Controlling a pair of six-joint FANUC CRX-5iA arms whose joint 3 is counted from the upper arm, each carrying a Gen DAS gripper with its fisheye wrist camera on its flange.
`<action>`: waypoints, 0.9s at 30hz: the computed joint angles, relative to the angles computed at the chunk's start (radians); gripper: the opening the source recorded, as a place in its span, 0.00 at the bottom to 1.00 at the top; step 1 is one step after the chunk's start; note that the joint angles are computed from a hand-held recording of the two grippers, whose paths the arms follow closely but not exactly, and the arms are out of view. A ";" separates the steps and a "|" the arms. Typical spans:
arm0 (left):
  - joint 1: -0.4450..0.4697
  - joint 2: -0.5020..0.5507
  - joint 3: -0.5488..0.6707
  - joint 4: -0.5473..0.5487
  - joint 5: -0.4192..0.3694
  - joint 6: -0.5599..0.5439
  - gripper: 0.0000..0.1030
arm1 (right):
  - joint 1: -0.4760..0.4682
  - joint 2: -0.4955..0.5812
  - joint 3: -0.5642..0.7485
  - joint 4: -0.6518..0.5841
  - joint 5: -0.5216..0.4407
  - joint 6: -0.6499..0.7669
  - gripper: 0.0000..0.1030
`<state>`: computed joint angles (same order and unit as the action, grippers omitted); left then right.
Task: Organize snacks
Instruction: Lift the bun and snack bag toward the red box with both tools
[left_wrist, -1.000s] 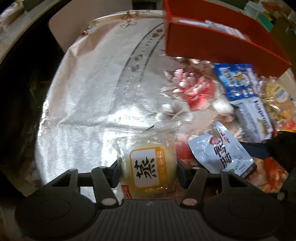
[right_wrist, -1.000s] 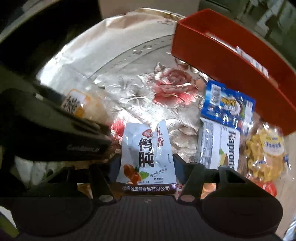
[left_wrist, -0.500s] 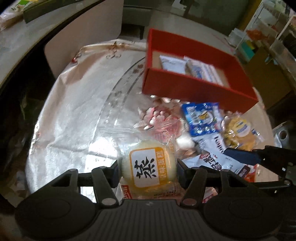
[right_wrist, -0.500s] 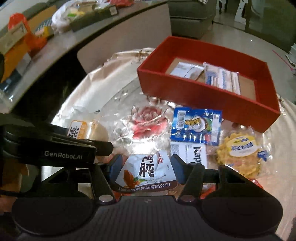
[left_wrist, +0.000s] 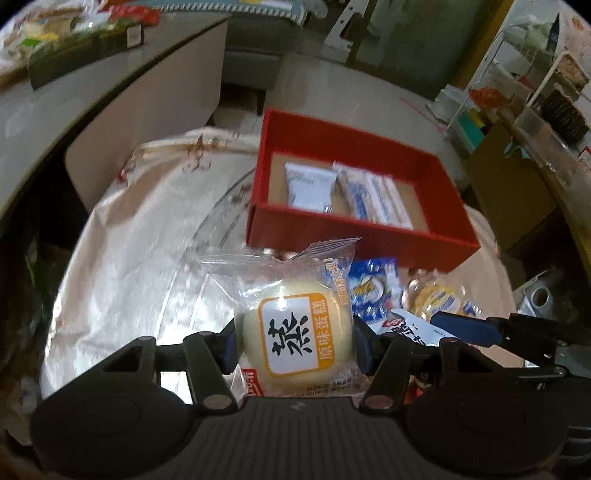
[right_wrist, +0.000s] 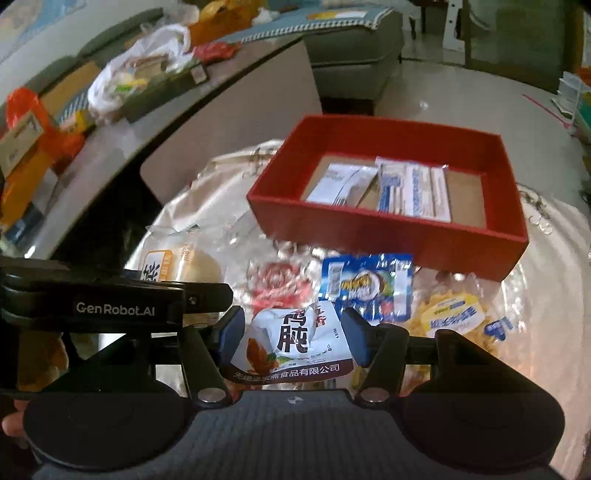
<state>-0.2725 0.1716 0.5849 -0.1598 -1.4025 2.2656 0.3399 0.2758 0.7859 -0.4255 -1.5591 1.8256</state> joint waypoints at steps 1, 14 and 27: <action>-0.005 0.008 0.016 -0.012 -0.003 -0.004 0.49 | -0.004 0.003 0.006 -0.003 0.002 -0.005 0.63; -0.037 0.087 0.143 -0.085 0.016 -0.034 0.49 | -0.028 0.040 0.066 -0.030 0.035 -0.036 0.63; -0.039 0.149 0.237 -0.136 0.019 -0.046 0.49 | -0.033 0.098 0.150 -0.024 0.049 -0.072 0.63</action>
<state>-0.3112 0.3210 0.8217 -0.2953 -1.3836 2.2197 0.3071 0.3740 0.9360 -0.4499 -1.5102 1.7539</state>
